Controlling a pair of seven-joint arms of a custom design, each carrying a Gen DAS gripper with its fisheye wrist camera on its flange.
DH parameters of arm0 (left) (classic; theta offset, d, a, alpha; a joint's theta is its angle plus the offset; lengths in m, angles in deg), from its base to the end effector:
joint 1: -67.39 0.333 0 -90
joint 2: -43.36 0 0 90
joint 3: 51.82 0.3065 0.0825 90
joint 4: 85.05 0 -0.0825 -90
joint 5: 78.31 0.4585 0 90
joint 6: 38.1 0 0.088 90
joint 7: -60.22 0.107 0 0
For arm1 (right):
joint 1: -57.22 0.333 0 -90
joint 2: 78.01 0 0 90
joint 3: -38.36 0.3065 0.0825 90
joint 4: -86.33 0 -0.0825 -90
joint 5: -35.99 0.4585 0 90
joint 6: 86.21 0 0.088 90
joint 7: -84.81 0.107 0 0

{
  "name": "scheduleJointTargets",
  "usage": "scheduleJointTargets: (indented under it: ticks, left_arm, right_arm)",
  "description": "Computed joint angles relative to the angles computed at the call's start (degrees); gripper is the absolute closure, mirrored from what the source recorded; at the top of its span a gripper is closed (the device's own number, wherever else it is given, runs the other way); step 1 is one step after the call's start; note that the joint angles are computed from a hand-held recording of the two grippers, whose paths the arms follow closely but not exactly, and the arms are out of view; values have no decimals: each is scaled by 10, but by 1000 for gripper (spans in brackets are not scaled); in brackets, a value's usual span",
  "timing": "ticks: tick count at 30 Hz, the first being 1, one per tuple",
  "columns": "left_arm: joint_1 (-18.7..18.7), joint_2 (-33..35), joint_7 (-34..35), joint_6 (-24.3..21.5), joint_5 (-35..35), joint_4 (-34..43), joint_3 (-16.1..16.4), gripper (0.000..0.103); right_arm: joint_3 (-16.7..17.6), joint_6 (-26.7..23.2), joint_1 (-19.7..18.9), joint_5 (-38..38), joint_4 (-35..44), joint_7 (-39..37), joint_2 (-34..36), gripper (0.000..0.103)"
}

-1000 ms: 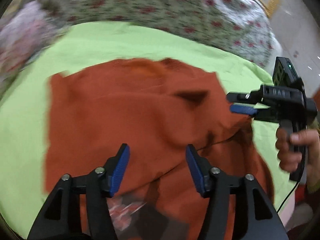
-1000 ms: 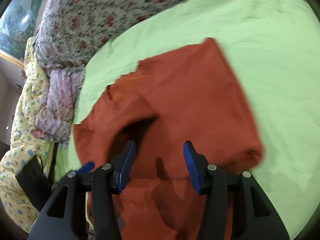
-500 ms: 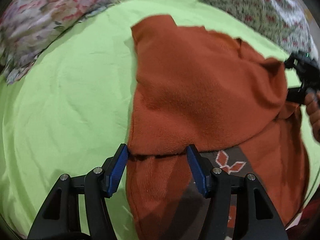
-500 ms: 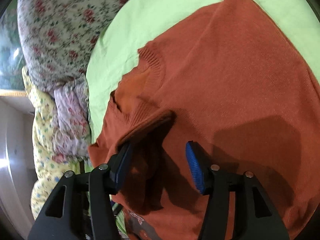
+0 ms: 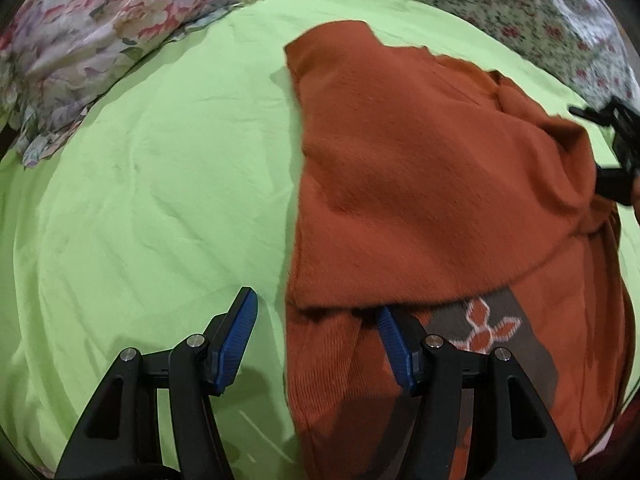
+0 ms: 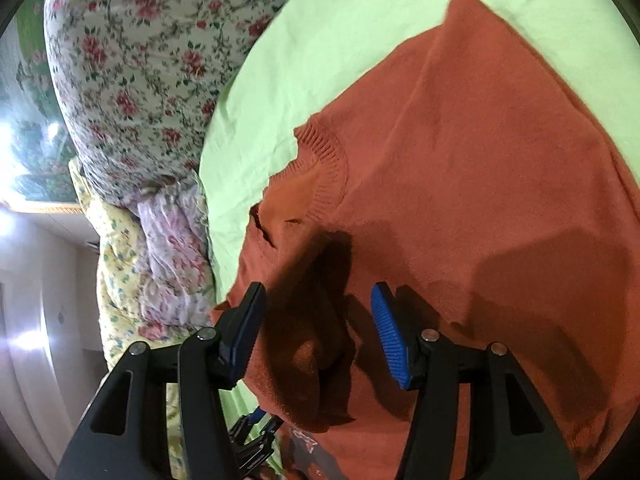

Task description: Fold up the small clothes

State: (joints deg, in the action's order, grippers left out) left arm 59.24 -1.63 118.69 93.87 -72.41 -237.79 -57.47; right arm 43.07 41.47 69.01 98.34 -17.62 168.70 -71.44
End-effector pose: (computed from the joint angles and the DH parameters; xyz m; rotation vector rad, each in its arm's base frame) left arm 0.4167 -0.0983 0.4842 -2.2254 1.6920 -0.4578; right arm 0.6608 0.2224 0.4843 -1.4286 1.7241 0.6849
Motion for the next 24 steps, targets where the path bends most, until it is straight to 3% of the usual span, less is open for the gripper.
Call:
scheduleJointTargets:
  ticks: [6,11,13,15,16,20,22,24]
  left_arm:
    - [11,21,-33,-1,21,18,-19,42]
    - [8,31,-40,-4,29,27,-18,42]
    - [8,40,-43,-4,27,34,-16,41]
    - [8,42,-44,-6,26,37,-15,41]
    - [8,44,-45,-7,26,38,-14,41]
    - [12,51,-55,-12,27,45,-16,42]
    - [13,51,-65,-11,22,45,-14,42]
    - [12,49,-73,-9,14,42,-10,42]
  right_arm:
    - [-1,2,-4,36,-7,-10,1,47]
    - [9,-16,4,-5,40,-10,41,50]
    - [15,-13,6,-10,54,-27,50,97]
    - [19,-7,8,-26,65,-37,48,97]
    - [20,22,9,-23,55,-55,28,97]
    - [6,121,7,93,-17,-192,-70,97]
    - [-8,161,11,56,-53,-190,-98,97]
    - [-20,149,11,-7,-74,-148,-99,97]
